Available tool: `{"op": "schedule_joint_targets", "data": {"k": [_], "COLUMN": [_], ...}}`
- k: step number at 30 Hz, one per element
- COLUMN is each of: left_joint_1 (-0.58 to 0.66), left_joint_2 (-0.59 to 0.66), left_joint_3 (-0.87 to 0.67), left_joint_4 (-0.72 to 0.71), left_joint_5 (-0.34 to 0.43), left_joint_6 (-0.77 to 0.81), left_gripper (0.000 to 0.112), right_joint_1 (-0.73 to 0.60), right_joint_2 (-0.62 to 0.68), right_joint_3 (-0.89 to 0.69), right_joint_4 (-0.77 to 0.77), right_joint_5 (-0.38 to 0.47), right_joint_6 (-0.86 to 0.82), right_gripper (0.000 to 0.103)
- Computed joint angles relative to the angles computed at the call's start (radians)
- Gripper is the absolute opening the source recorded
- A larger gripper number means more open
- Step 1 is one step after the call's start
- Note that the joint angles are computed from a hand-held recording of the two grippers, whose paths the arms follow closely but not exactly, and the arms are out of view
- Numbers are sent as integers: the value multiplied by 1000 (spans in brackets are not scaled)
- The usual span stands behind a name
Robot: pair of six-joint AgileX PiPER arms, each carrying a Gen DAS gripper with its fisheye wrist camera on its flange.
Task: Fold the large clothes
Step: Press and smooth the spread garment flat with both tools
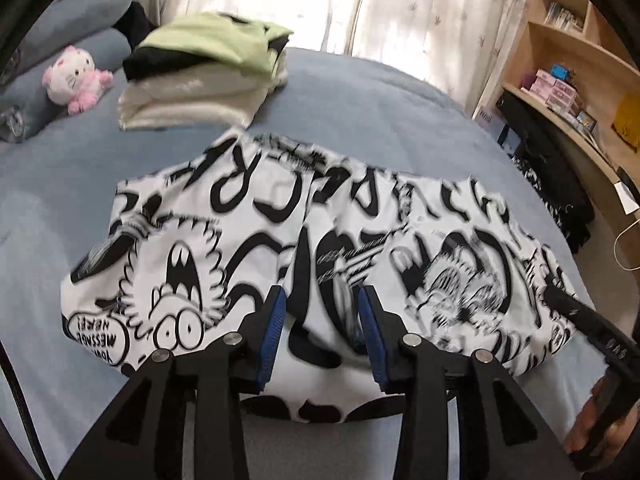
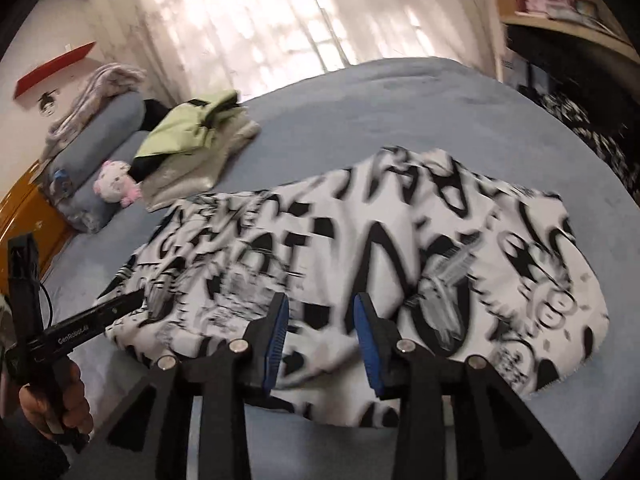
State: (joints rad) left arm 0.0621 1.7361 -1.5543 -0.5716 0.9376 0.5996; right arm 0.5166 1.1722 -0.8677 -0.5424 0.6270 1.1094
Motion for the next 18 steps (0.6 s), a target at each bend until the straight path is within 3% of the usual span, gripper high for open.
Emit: {"op": "schedule_joint_targets", "data": {"k": [4,8,13,15,18], "left_joint_1": [-25,-112,-177,-201,-215], "left_joint_2": [9,87,332,396,468], "left_joint_3": [-55,-141,-409,-486,-563], "left_joint_4": [-51,16,104,160,229], "left_joint_5": [-4,-33,79,92,106], "left_joint_6": [6,-75,-274,-332,-389], "left_gripper": [39,41,41,41,44], "right_joint_1": [-16,-87,-205,-229,-263], "right_joint_2": [110,238,384,424,440], "right_joint_3": [-78,-148,-205,-236,-243], "right_joint_4": [42,215,570,554,403], "right_joint_5": [-76,-191,-307,-307,-280], "right_joint_6": [-41,-193,-528,-533,-404], "right_gripper": [34,34,34,34,31]}}
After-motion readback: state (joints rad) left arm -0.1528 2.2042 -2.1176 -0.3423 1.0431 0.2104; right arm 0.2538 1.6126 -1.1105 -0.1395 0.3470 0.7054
